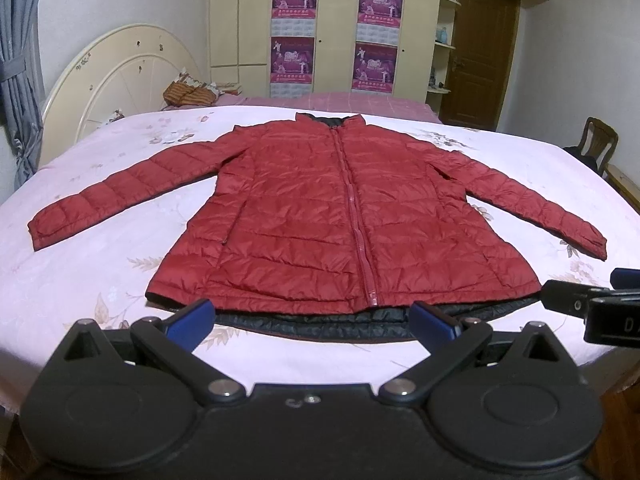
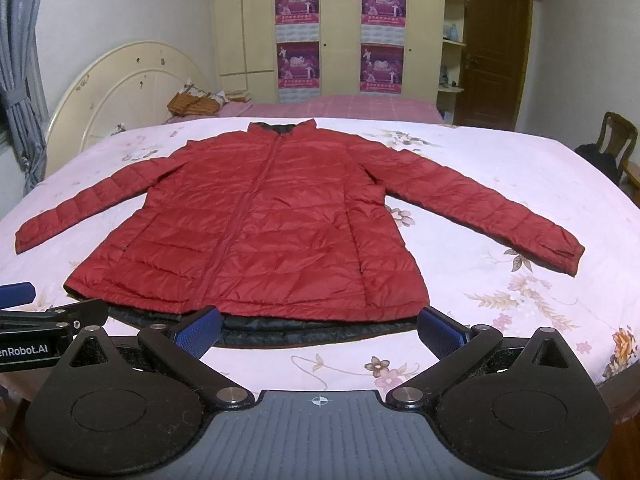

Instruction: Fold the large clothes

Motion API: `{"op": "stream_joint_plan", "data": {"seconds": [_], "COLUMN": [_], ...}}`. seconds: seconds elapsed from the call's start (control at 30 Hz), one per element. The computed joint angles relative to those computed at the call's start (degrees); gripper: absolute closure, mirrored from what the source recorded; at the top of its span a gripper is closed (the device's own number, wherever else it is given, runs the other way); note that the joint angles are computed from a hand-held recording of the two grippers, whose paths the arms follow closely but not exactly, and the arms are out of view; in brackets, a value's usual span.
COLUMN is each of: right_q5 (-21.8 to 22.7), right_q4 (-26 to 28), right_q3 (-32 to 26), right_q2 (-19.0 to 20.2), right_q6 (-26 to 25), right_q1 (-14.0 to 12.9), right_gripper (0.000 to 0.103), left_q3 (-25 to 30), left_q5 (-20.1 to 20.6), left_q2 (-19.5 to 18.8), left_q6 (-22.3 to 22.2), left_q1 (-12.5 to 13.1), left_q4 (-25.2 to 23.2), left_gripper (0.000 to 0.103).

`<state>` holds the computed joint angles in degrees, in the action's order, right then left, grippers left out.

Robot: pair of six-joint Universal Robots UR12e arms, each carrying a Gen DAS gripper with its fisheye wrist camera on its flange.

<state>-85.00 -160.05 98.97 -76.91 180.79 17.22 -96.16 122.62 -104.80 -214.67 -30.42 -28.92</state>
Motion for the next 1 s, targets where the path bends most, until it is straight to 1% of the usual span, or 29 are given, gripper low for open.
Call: {"op": "stream_joint_plan", "data": {"seconds": [1.0], "right_q5": [-0.11], "right_q4": [0.03], "right_q3": [-0.13], "right_q2": [-0.06], "right_q6": [-0.23], "right_q1": [-0.11], "right_gripper": [0.0], "left_q3": [0.1], "left_q5": [0.32], "left_q2": [-0.13], "left_q6": [-0.05], "left_q1": [-0.11], "left_q4": [-0.22], "left_gripper": [0.0]}}
